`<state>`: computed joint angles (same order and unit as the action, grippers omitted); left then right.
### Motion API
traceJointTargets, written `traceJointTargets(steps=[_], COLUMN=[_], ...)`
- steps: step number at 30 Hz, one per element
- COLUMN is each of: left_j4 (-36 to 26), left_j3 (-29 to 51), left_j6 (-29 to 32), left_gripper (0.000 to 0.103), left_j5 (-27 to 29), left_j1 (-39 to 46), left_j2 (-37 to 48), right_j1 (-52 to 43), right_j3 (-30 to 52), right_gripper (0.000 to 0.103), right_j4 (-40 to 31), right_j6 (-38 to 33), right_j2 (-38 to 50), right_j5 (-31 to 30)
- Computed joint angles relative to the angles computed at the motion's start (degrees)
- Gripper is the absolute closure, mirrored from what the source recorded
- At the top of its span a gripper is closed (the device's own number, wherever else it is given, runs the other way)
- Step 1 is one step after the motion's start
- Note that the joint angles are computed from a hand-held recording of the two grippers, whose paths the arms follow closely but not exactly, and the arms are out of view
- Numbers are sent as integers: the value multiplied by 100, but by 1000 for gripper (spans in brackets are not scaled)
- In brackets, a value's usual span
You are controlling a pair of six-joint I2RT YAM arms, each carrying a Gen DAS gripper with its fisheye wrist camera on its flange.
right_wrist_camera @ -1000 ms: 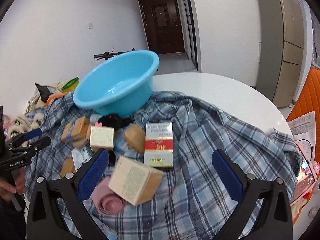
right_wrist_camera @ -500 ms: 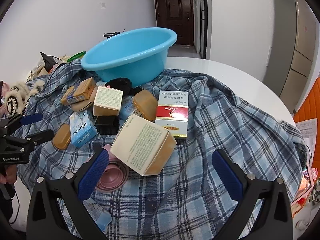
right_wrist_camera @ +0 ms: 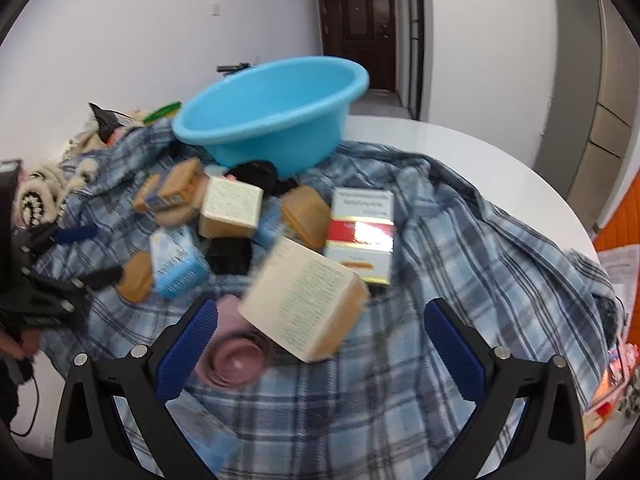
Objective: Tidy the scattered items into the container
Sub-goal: 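Lower the right gripper onto the large cream box and close it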
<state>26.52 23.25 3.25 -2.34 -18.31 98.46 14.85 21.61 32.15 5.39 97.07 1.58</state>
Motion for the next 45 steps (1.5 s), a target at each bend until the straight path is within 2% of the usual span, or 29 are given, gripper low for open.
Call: traceJointTargets(steps=[4,12,16,21,24,25,26,27,28,29,31,35,39,45], left_j4=[7,-1,-26,-96,-110,-117,-125,-135,-140,-138,-159,-333,-552,-689], left_j3=[-3,48,134,242,259,260,265,269,269,267,285,455,704,885], left_j6=[41,145,187,250,295,300,303,312,326,342,380,431,446,329], left_gripper=[14,14,14,14,14,14,14,14,14,14,14,14,14,14], left_j5=[96,134,155,122,91,92,90,91,95,99,104,108,170,346], left_j1=[-92,-203,-193,-165,-161,-157,-156,-154,-147,-138,-116,-28,97,230], left_j2=[-29,-123,-25,121,127,120,117,111,101,92,83,96,153,204], right_j1=[248,39,62,306,257,222,171,99,20,-55,-151,-86,-86,-159], right_j3=[244,920,1068,1207,1255,1223,1169,1128,1091,1038,931,621,486,695], right_gripper=[0,0,0,0,1,2,23,23,29,43,44,45,45,44], right_j4=[-109,-514,-644,-727,-834,-758,-658,-629,-646,-657,-689,-562,-592,-450], right_j6=[-142,-195,-217,-312,-213,-191,-147,-88,-55,-40,-29,-105,-127,-41], right_j2=[235,1041,1144,1245,1240,1248,1244,1210,1151,1065,875,453,198,880], right_j5=[373,130,109,387,309,257,210,113,-29,-184,-339,-137,-264,-260])
